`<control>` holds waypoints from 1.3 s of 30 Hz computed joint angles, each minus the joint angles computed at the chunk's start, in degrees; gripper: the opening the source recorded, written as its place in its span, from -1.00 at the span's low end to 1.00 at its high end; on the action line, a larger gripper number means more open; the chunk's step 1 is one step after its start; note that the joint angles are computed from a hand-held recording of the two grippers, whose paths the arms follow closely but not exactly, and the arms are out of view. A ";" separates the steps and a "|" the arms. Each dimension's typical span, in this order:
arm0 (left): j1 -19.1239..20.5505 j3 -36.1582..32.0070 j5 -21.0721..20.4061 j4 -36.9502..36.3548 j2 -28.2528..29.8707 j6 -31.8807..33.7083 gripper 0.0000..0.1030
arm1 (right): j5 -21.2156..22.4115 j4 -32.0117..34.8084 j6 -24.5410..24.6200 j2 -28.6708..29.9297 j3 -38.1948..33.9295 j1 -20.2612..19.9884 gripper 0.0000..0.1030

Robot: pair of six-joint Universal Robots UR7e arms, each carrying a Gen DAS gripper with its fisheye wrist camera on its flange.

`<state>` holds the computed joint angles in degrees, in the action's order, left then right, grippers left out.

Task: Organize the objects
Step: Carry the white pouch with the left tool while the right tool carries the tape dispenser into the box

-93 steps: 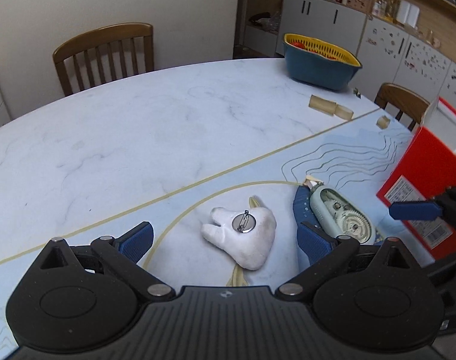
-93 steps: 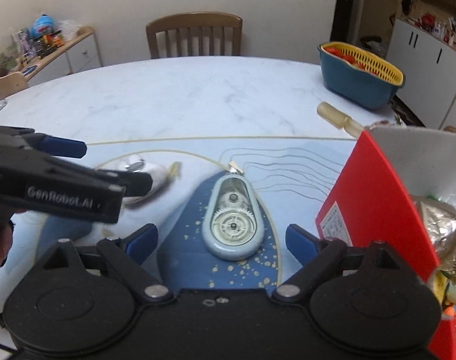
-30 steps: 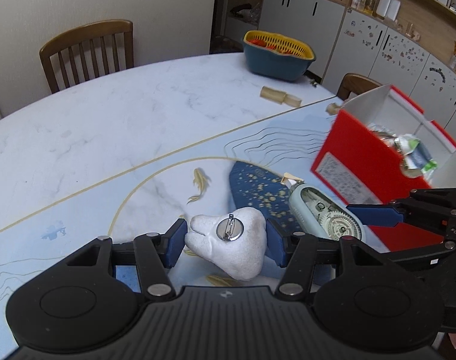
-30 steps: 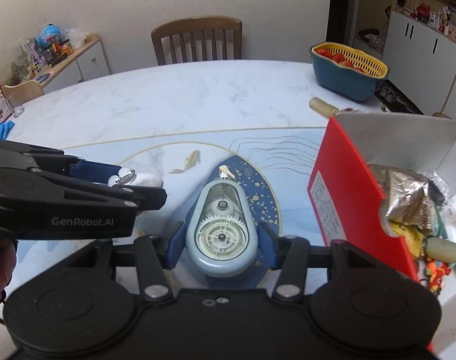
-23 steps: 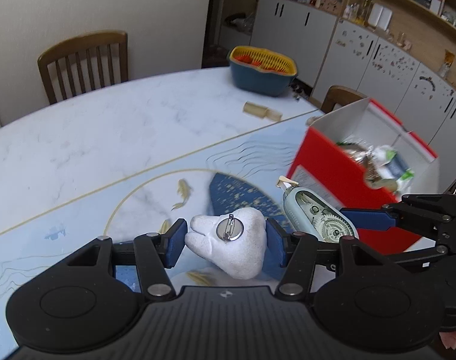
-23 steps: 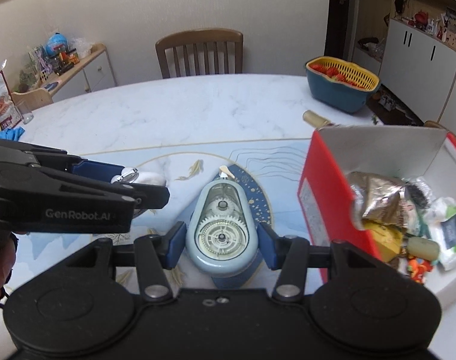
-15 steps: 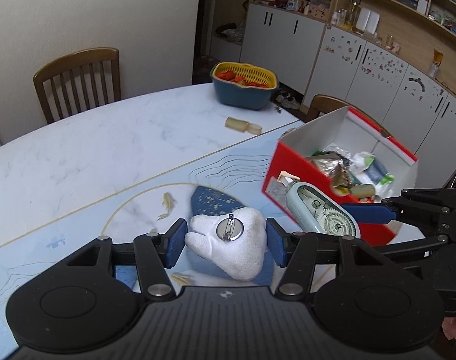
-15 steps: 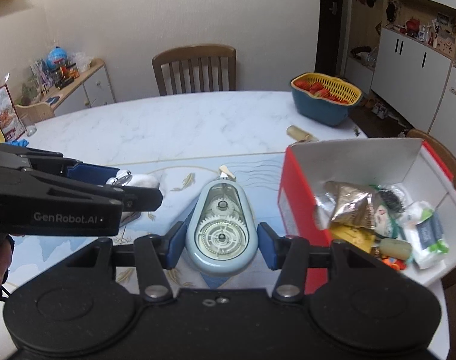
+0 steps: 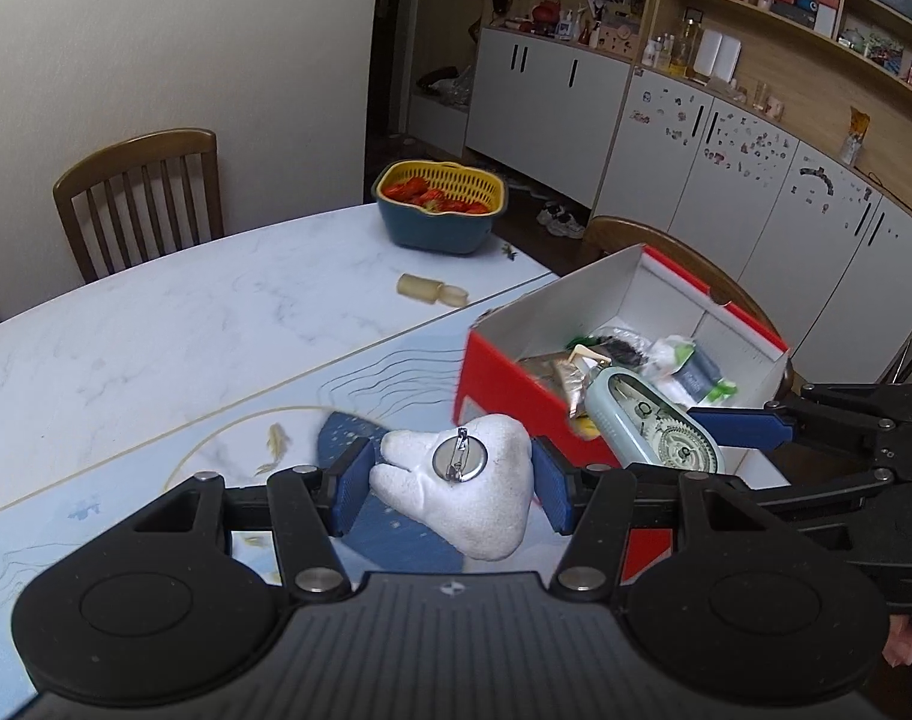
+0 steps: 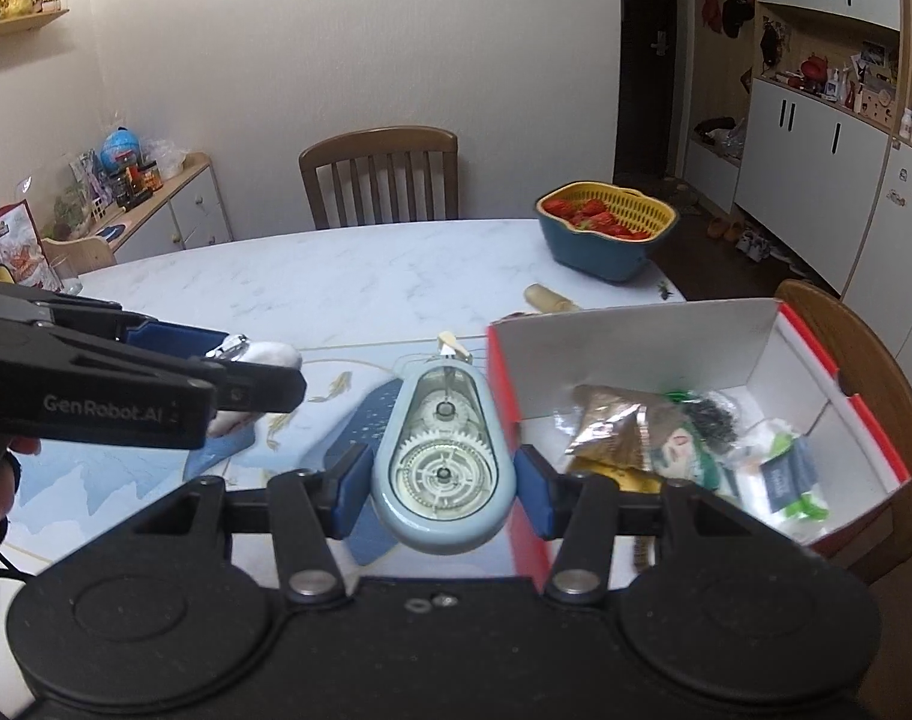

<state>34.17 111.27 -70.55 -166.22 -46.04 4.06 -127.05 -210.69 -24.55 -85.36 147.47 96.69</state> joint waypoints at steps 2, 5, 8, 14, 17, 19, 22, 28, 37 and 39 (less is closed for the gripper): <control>-0.85 -0.24 0.31 -0.13 0.67 -0.91 0.09 | 1.35 1.34 -1.05 -2.79 0.77 -1.24 -0.03; -2.24 -0.63 1.16 -0.51 1.93 -2.30 0.09 | 3.52 3.85 -2.56 -7.05 1.70 -3.54 -0.03; -3.46 -1.38 1.79 -0.40 3.50 -4.04 0.09 | 6.05 7.10 -4.39 -11.77 2.44 -6.47 -0.03; -5.94 -3.71 2.12 -0.59 7.41 -6.47 0.09 | 11.85 13.25 -8.78 -20.27 2.68 -13.64 -0.03; -6.86 -5.56 1.89 0.08 9.75 -7.87 0.09 | 15.54 16.75 -11.26 -24.47 2.32 -18.36 -0.03; -7.42 -6.99 1.81 0.88 11.40 -8.72 0.09 | 18.26 19.18 -12.75 -26.93 1.89 -21.89 -0.03; -8.06 -9.13 1.65 2.31 13.83 -9.74 0.09 | 21.74 21.78 -14.80 -29.18 0.90 -26.81 -0.03; -8.79 -14.05 2.20 5.03 18.23 -10.74 0.09 | 25.72 25.38 -18.50 -29.34 -1.70 -33.48 -0.03; -8.32 -23.89 3.52 8.38 25.38 -9.57 0.09 | 27.80 28.52 -22.96 -25.32 -5.17 -37.07 -0.03; -8.20 -25.82 3.53 8.88 26.96 -9.05 0.09 | 27.24 28.07 -23.71 -23.77 -5.77 -37.21 -0.03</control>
